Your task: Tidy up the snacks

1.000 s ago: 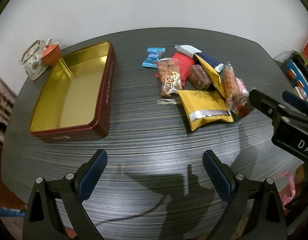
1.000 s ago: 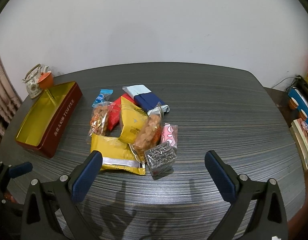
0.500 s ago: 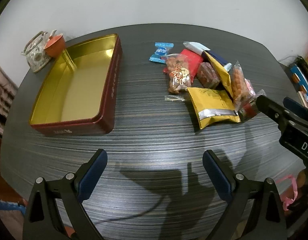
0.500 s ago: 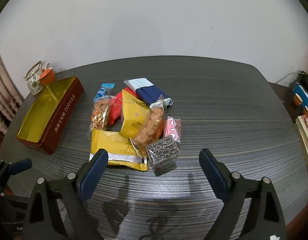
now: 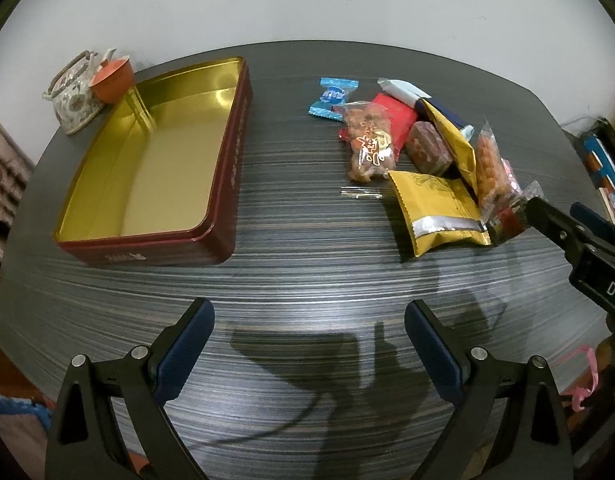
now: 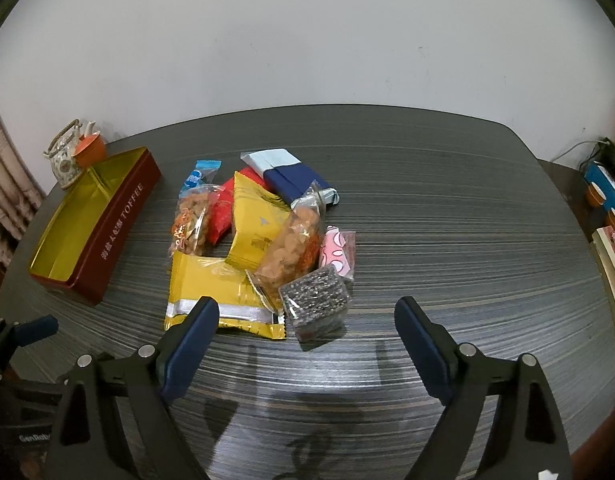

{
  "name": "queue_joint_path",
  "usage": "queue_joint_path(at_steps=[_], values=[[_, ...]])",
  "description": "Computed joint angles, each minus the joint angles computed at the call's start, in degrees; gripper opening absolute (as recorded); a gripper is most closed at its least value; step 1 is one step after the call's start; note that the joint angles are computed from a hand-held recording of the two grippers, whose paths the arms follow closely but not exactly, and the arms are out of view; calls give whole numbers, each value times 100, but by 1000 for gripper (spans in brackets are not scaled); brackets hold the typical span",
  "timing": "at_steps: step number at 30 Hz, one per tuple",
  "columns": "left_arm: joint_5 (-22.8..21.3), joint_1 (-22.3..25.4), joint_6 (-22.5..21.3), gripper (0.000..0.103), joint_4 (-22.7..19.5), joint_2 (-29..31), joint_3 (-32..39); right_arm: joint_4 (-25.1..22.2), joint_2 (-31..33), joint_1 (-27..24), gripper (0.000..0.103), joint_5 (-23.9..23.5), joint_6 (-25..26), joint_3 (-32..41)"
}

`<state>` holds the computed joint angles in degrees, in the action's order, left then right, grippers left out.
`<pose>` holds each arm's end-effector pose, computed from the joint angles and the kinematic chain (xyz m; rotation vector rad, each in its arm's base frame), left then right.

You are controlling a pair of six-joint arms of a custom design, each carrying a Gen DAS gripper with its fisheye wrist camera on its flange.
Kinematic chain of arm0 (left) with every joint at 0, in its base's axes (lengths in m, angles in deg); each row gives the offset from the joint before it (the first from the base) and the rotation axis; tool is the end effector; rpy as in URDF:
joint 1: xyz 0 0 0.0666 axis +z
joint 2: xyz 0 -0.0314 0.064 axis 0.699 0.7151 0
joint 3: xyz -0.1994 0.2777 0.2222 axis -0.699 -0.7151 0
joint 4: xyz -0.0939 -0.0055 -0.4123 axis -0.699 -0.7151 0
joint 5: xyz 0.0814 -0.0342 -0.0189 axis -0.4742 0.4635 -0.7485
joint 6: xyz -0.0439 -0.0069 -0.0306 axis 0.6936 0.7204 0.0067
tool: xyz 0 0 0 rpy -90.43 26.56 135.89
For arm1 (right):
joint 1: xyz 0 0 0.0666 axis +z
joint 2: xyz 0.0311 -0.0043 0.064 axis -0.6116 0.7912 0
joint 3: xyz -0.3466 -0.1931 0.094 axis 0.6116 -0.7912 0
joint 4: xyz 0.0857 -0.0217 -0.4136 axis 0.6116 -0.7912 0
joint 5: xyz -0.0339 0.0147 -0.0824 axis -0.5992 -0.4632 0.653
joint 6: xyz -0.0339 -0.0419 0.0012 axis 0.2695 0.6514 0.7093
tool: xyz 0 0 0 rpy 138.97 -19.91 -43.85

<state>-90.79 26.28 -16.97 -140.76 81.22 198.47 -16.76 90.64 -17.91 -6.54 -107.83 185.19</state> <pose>0.6007 -0.1954 0.5303 0.3027 2.6919 -0.0878 0.5615 0.1925 0.5222 0.2035 2.4490 0.0318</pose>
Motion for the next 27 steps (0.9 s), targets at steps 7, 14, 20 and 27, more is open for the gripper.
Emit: queue_joint_path(at_steps=[7, 14, 20, 27], values=[[130, 87, 27, 96, -36, 61, 46, -17, 32, -116, 75, -160, -42, -111], [220, 117, 11, 96, -57, 124, 93, 114, 95, -185, 69, -374, 86, -183], [229, 105, -32, 96, -111, 209, 169, 301, 146, -293, 66, -677, 289, -224], [217, 61, -52, 96, -199, 375, 424, 361, 171, -312, 38, -989, 407, -293]])
